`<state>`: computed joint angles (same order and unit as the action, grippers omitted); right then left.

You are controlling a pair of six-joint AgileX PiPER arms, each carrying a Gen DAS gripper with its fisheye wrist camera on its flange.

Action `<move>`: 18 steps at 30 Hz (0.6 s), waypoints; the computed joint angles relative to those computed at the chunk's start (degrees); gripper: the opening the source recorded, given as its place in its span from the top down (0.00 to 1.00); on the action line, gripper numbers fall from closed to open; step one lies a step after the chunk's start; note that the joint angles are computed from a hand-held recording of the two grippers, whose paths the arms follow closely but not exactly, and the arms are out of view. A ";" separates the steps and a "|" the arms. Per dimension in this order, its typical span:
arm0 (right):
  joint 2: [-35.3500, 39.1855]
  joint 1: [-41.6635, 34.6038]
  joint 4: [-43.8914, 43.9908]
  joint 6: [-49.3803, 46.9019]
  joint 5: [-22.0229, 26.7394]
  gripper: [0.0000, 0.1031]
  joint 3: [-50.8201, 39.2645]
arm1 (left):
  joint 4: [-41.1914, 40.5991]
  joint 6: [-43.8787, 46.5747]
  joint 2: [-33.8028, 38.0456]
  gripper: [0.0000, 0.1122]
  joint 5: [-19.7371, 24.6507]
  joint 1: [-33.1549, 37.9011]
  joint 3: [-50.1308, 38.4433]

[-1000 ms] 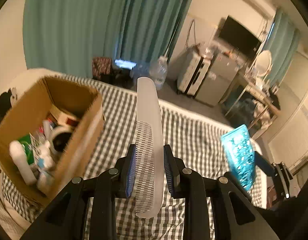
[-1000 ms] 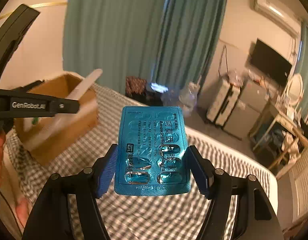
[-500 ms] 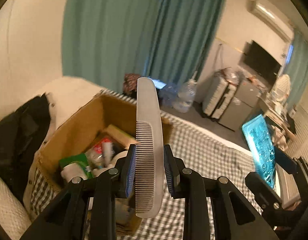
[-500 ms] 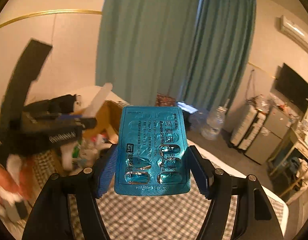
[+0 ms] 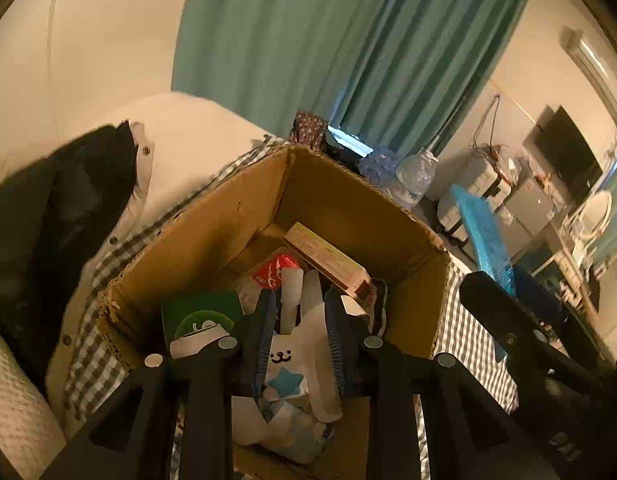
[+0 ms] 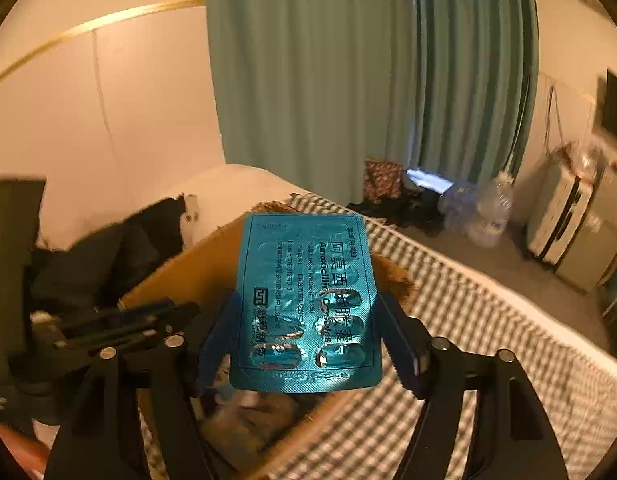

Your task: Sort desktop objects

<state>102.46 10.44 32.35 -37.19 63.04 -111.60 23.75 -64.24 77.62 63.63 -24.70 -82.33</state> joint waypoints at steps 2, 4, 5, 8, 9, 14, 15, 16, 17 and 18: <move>-0.32 -1.21 2.74 0.17 -0.57 0.00 0.98 | -0.98 -0.48 -0.35 0.66 -1.28 1.74 1.65; -1.54 -3.60 6.25 -1.93 -1.23 0.00 2.43 | -1.16 -1.74 -0.59 0.45 -1.98 2.22 2.70; -2.35 -4.78 7.16 -2.76 -1.55 0.00 3.19 | -0.68 -2.96 -0.83 0.44 -2.29 1.65 3.08; -5.37 -8.63 8.12 -4.67 -2.87 0.00 6.51 | -0.93 -2.94 -0.84 0.39 -3.54 0.58 2.89; -6.28 -10.31 8.18 -5.16 -2.88 0.00 7.34 | -0.14 -3.13 -0.66 0.33 -3.44 -0.33 2.56; -12.43 -20.64 6.95 -6.27 -4.60 0.00 14.87 | 10.28 -4.51 2.65 0.17 2.09 -11.04 -4.10; -12.92 -22.37 6.73 -6.02 -4.75 0.00 15.53 | 12.43 -4.70 3.14 0.15 2.84 -13.58 -5.27; -13.65 -24.34 6.89 -5.81 -4.87 0.00 16.64 | 14.07 -4.95 3.57 0.14 3.60 -15.71 -6.35; -14.15 -26.47 6.85 -5.09 -4.63 0.00 17.49 | 15.64 -5.36 3.99 0.13 4.51 -17.86 -7.34; -14.12 -28.28 6.63 -4.24 -3.48 0.00 17.21 | 16.85 -5.63 4.39 0.10 5.31 -19.67 -8.19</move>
<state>88.34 -17.84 38.98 -41.43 59.56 -94.39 40.60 -69.87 82.01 68.94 -44.37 -90.52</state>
